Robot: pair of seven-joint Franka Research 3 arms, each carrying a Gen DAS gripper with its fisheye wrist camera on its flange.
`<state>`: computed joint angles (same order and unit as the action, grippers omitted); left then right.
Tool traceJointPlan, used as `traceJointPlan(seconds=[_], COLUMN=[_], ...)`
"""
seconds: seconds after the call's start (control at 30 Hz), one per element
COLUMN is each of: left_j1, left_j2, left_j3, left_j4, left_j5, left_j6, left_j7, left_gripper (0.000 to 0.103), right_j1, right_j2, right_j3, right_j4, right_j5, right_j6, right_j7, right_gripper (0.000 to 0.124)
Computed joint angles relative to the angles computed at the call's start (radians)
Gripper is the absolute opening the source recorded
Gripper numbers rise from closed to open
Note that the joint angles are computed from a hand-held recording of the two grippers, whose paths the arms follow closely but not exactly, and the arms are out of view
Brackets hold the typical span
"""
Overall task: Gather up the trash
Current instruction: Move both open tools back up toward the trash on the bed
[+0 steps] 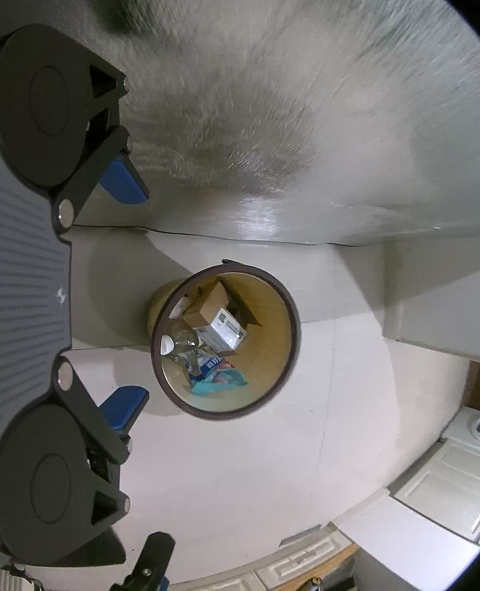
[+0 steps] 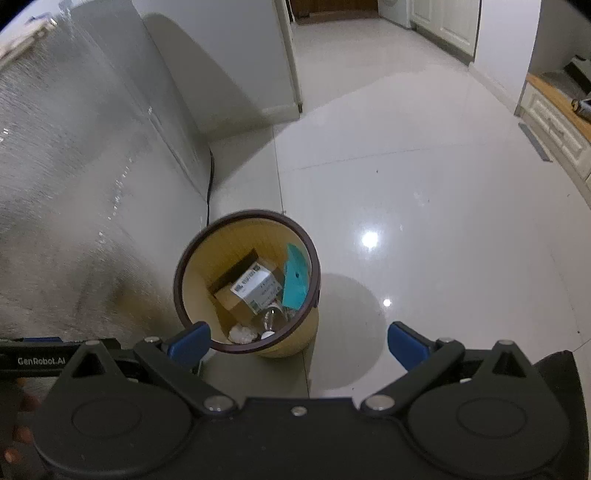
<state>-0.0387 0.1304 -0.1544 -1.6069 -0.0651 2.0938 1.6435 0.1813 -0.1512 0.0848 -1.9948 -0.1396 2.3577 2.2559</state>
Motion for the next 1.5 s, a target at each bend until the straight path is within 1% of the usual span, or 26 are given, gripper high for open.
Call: traceJointPlan(seconds=[0.13,0.37,0.5,0.7,0.87,1.03,1.2,1.37,1.5], left_j1=[0.007,-0.008,-0.025,-0.058,-0.083,-0.109,-0.125,-0.131,-0.119], left_j2=[-0.086,-0.220,-0.288,-0.390,-0.470,-0.536,-0.585,-0.589,-0.560], left_j3=[0.004,0.031,0.052,0.087,0.119,0.154,0.185,0.229,0.260], left_j4=[-0.046,-0.094,-0.121,-0.156,-0.177,-0.197,-0.185,-0.140,-0.074], left_j5=[-0.049,-0.118,-0.159,-0.217,-0.238,-0.260,-0.257,-0.257,-0.263], left_j6=[0.029,0.065,0.093,0.122,0.153,0.203,0.227,0.249,0.242], left_j7=[0.038,0.093,0.114,0.164,0.191,0.216,0.240,0.284,0.318], left_gripper=[0.103,0.103,0.103,0.103,0.103,0.103,0.103,0.103,0.103], right_j1=[-0.004,-0.029,-0.050,-0.078,-0.104,-0.123,-0.145,-0.159,-0.168], right_j2=[-0.068,-0.178,-0.243,-0.332,-0.379,-0.408,-0.418,-0.391,-0.340], right_j3=[0.016,0.063,0.096,0.141,0.174,0.207,0.243,0.276,0.306], right_j4=[-0.030,-0.055,-0.054,-0.035,-0.011,0.018,0.053,0.110,0.179], right_j5=[-0.034,-0.090,-0.128,-0.167,-0.189,-0.201,-0.214,-0.227,-0.253], right_j6=[0.000,-0.014,-0.032,-0.032,-0.008,0.017,0.054,0.095,0.126], right_j7=[0.015,0.060,0.085,0.102,0.105,0.100,0.103,0.109,0.132], right_gripper=[0.103,0.103,0.103,0.103,0.103,0.103,0.103,0.103,0.103])
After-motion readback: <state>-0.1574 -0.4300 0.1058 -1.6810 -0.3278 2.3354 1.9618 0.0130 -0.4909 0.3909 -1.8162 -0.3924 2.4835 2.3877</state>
